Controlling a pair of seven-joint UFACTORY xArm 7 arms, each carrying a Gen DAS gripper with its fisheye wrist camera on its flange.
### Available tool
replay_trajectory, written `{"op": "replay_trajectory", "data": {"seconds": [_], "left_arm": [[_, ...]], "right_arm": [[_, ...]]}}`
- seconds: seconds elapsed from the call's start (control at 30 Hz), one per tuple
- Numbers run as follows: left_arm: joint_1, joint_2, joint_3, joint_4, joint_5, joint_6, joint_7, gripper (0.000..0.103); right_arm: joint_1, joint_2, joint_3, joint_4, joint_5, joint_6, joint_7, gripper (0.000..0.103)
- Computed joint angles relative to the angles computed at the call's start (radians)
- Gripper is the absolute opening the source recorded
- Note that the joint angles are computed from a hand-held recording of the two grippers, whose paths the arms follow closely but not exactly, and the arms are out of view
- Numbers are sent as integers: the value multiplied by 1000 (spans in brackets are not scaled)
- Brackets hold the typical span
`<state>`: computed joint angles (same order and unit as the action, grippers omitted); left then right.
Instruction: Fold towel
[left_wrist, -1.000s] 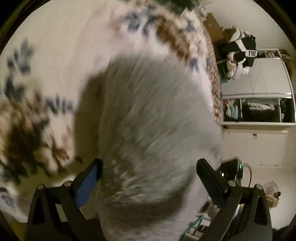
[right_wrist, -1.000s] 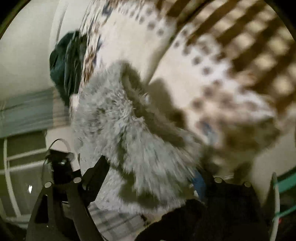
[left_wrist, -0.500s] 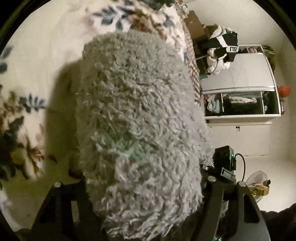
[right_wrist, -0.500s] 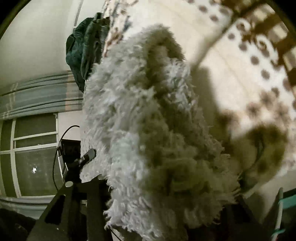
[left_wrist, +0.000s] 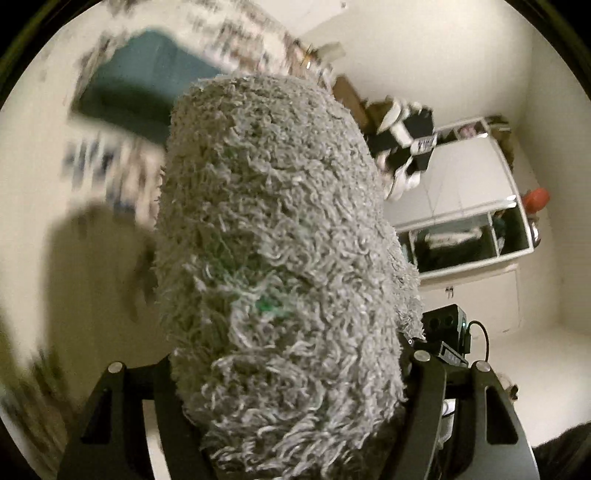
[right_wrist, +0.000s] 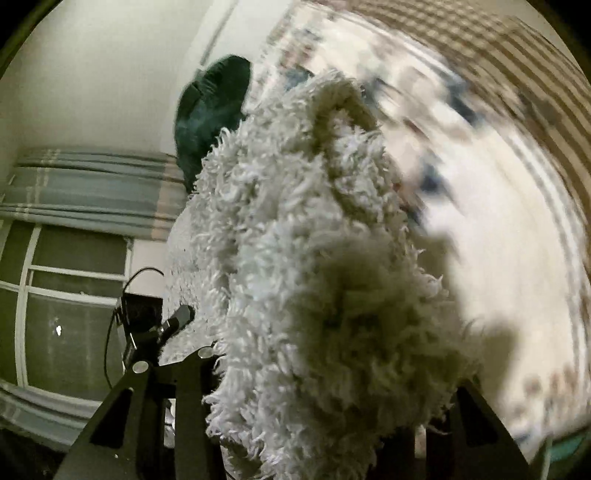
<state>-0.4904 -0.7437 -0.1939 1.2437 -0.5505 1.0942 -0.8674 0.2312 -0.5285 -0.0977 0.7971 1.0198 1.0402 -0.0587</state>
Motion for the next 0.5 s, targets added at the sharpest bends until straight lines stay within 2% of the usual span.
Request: {"op": "replay_trajectory", "data": {"seconds": [0.07, 0.1, 0.17, 0.2, 0.27, 0.3, 0.33, 0.37, 0.4, 0.5], "left_arm": [[6, 73, 66, 40, 12, -17, 86, 68], [8, 124, 119, 69, 9, -21, 150, 68], [24, 229, 179, 116, -15, -42, 250, 68], [34, 276, 209, 144, -30, -40, 300, 68], [54, 377, 264, 202, -66, -32, 405, 68], [69, 425, 287, 230, -84, -24, 446, 68], [82, 474, 298, 255, -99, -22, 477, 68], [99, 528, 315, 283, -117, -11, 515, 68], [114, 540, 312, 284, -120, -7, 529, 68], [168, 590, 319, 279, -146, 35, 566, 68]], "right_arm": [[30, 167, 25, 147, 49, -63, -30, 45], [65, 271, 11, 245, 58, -95, -38, 45], [221, 457, -115, 422, 80, -138, -54, 45], [262, 559, -156, 526, 95, -133, -54, 45], [238, 735, -139, 716, 106, -112, -34, 45], [209, 831, -104, 820, 107, -125, -27, 45], [173, 900, -68, 919, 71, -98, 21, 45], [115, 988, 9, 1023, 19, -97, 57, 45], [55, 1068, 104, 1128, -58, -117, 99, 45], [-33, 1296, 277, 1437, -312, -41, 302, 45]]}}
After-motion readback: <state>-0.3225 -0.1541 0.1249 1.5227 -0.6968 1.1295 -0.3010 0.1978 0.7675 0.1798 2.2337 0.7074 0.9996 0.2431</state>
